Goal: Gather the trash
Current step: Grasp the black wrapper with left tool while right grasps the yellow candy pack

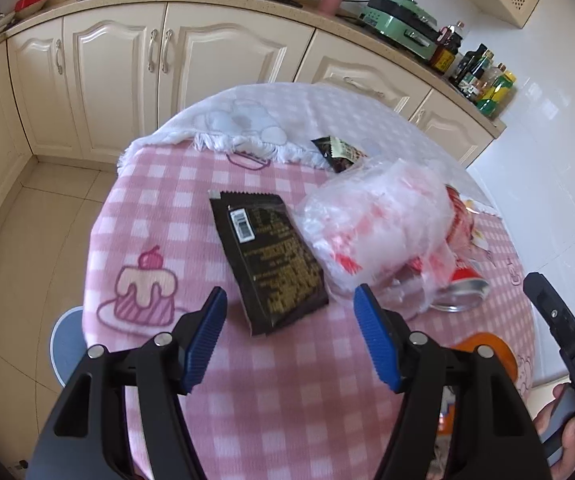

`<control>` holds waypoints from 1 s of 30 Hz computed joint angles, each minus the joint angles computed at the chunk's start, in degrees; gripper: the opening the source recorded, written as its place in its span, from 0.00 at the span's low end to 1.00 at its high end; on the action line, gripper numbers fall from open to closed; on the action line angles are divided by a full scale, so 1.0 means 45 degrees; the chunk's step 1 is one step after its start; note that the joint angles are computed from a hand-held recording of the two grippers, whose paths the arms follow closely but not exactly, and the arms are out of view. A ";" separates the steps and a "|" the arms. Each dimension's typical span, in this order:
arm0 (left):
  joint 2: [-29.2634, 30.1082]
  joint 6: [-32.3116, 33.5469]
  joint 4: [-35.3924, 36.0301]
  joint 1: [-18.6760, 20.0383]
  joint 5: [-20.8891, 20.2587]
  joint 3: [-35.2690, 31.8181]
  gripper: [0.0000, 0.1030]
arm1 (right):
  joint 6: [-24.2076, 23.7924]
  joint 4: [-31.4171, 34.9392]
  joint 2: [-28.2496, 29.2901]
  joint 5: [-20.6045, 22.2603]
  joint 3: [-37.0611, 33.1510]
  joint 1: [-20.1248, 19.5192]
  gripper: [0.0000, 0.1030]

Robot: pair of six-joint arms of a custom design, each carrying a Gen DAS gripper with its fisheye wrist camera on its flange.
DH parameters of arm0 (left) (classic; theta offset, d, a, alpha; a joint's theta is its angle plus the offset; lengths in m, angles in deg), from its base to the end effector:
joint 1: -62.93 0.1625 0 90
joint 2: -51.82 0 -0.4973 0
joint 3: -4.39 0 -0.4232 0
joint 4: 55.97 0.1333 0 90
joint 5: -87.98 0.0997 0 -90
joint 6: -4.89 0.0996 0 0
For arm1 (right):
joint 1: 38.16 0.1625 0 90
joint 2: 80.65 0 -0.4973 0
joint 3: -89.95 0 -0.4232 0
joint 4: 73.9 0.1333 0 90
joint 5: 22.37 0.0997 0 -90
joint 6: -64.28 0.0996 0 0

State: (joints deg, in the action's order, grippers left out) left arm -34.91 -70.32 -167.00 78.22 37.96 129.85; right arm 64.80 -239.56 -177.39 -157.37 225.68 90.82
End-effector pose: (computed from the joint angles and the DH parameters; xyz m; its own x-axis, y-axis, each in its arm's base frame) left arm -0.3630 -0.3038 0.2912 -0.8920 -0.0411 -0.4502 0.2214 0.8286 -0.5142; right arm 0.2958 -0.2656 0.3931 -0.8199 -0.1109 0.5617 -0.4971 0.6245 -0.6023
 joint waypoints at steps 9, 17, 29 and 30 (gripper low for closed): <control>-0.0379 -0.0020 -0.0347 0.0043 0.0222 0.0339 0.01 | -0.0379 0.0672 0.0132 0.0415 -0.0702 -0.1494 0.53; -0.0837 -0.1504 0.2281 -0.1224 0.1345 0.0013 0.00 | -0.1041 0.1605 0.0951 0.0286 -0.1554 -0.2309 0.53; -0.0891 -0.2904 0.4866 -0.2016 0.2284 -0.0721 0.00 | 0.0624 0.2227 0.1705 0.1651 -0.2436 -0.3153 0.66; -0.0868 -0.2863 0.4798 -0.1990 0.2259 -0.0729 0.00 | 0.0664 0.2278 0.1851 0.1554 -0.2488 -0.3192 0.67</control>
State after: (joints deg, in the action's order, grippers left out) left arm -38.82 -83.21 -145.41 69.26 48.12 126.57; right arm 67.79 -229.31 -169.06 -150.38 214.48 76.46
